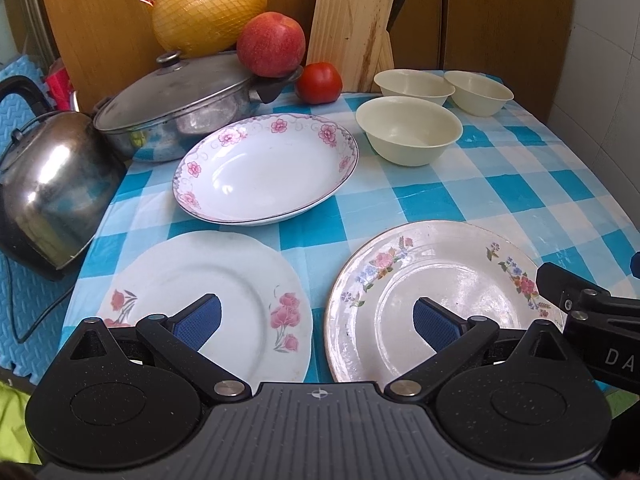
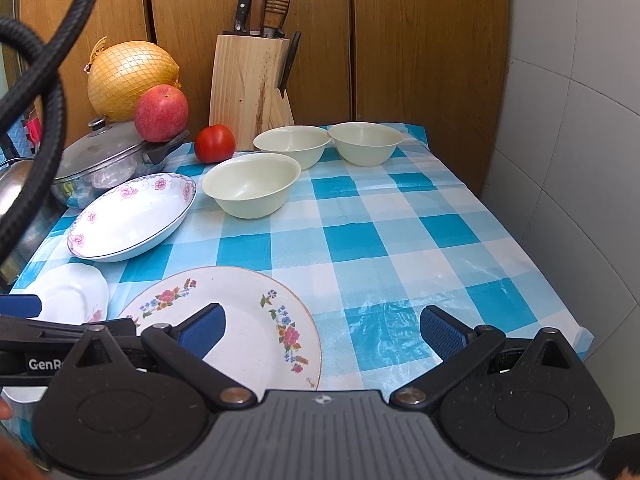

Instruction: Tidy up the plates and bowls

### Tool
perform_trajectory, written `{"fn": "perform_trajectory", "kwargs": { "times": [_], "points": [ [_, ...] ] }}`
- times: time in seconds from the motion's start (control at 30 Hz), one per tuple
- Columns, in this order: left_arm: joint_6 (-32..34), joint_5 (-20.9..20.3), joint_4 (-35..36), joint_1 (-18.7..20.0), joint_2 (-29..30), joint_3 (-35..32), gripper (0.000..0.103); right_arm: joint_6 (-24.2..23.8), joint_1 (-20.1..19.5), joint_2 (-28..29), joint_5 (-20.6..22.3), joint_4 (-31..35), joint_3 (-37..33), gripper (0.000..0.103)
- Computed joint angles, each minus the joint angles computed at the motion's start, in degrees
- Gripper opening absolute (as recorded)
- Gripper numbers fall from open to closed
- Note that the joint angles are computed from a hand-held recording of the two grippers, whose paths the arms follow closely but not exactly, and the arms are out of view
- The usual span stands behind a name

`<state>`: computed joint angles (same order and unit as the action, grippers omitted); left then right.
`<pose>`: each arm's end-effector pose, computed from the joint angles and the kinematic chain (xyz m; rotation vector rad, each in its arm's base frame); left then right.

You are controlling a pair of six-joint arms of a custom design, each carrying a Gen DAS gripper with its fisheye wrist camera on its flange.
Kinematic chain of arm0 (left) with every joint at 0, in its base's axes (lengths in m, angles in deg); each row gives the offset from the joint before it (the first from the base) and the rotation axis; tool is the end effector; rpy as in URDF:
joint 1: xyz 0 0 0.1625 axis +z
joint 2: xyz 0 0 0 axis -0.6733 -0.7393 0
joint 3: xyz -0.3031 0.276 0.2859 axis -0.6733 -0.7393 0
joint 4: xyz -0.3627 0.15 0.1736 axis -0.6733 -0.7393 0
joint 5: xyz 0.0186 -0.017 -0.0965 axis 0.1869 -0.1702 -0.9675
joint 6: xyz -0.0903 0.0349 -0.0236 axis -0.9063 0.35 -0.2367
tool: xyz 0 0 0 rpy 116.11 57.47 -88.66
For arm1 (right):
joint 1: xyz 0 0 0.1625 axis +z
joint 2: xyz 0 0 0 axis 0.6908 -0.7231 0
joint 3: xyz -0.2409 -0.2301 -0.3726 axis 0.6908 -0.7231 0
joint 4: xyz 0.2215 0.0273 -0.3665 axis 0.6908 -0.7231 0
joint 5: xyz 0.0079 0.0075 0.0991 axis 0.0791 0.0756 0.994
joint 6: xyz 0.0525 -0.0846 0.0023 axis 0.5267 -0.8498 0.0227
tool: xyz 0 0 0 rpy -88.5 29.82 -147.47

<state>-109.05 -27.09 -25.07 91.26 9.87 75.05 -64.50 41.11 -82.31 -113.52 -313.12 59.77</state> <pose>-0.2251 -0.5735 -0.0698 0.8007 2.2192 -0.6229 0.0301 -0.5018 0.1053 -0.0494 -2.0027 1.1743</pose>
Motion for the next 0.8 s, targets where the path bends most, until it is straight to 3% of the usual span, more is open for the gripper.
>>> {"fn": "perform_trajectory", "kwargs": {
  "times": [0.67,0.8],
  "points": [
    [3.2,1.7,3.9,0.5,4.5,-5.9,0.102,4.8,-2.5,-2.3,1.0,3.4,1.5,0.101],
    [3.8,2.2,5.0,0.7,5.3,-6.9,0.102,6.6,-3.3,-2.9,1.6,5.4,2.0,0.097]
  ]
}}
